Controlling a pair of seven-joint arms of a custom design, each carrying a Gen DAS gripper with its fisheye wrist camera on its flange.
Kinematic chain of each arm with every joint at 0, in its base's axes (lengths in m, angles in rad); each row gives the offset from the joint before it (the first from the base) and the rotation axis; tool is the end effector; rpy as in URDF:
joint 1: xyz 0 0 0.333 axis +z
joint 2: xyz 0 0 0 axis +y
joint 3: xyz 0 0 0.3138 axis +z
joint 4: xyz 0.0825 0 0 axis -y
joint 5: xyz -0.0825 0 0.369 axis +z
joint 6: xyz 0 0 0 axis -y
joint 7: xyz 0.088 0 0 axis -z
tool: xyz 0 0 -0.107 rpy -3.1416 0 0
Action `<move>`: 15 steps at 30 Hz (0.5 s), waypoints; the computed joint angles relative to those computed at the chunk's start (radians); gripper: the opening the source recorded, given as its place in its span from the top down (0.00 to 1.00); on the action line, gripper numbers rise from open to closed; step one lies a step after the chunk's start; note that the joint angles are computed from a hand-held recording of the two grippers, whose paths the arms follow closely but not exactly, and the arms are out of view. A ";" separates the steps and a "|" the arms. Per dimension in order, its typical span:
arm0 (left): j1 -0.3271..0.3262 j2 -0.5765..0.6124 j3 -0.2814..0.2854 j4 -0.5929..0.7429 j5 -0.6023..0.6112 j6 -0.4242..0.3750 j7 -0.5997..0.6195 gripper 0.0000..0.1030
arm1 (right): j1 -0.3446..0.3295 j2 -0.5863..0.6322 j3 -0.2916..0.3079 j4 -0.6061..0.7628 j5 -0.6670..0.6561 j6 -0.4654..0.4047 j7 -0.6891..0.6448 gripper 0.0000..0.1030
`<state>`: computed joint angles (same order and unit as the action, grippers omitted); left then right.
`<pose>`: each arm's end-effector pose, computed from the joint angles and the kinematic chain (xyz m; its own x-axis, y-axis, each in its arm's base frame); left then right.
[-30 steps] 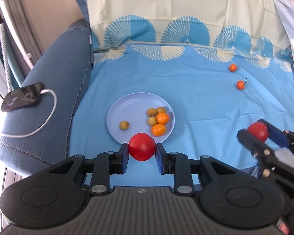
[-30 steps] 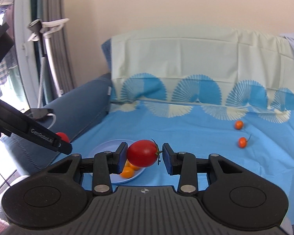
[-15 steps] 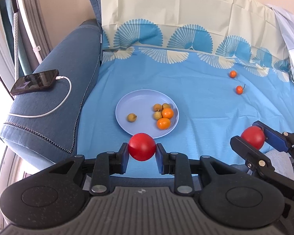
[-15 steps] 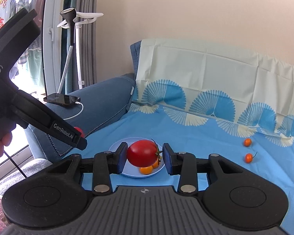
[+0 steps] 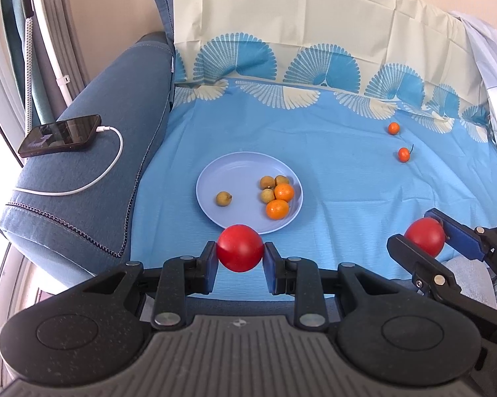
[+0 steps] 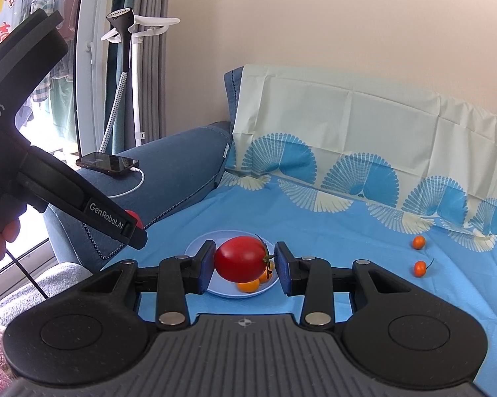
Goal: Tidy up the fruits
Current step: 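Carry both held red tomatoes in the two tools toward the plate, then lower both held red tomatoes over the lavender plate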
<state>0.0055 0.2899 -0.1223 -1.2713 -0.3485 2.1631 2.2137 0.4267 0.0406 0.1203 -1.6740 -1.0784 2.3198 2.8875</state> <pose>0.6650 -0.0767 0.6618 -0.5905 -0.8068 -0.0168 -0.6093 0.4594 -0.6463 0.5275 0.3004 0.6437 -0.2464 -0.9691 0.0088 -0.4315 0.1015 -0.8964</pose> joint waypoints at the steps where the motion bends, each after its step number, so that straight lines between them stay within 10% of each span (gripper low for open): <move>1: 0.000 0.000 0.000 0.001 0.001 -0.001 -0.001 0.69 | -0.001 -0.002 -0.001 -0.003 0.002 0.002 -0.001 0.61; 15: -0.010 0.044 0.001 0.052 0.031 -0.032 -0.027 0.69 | -0.008 0.005 -0.005 -0.001 0.041 0.018 -0.024 0.61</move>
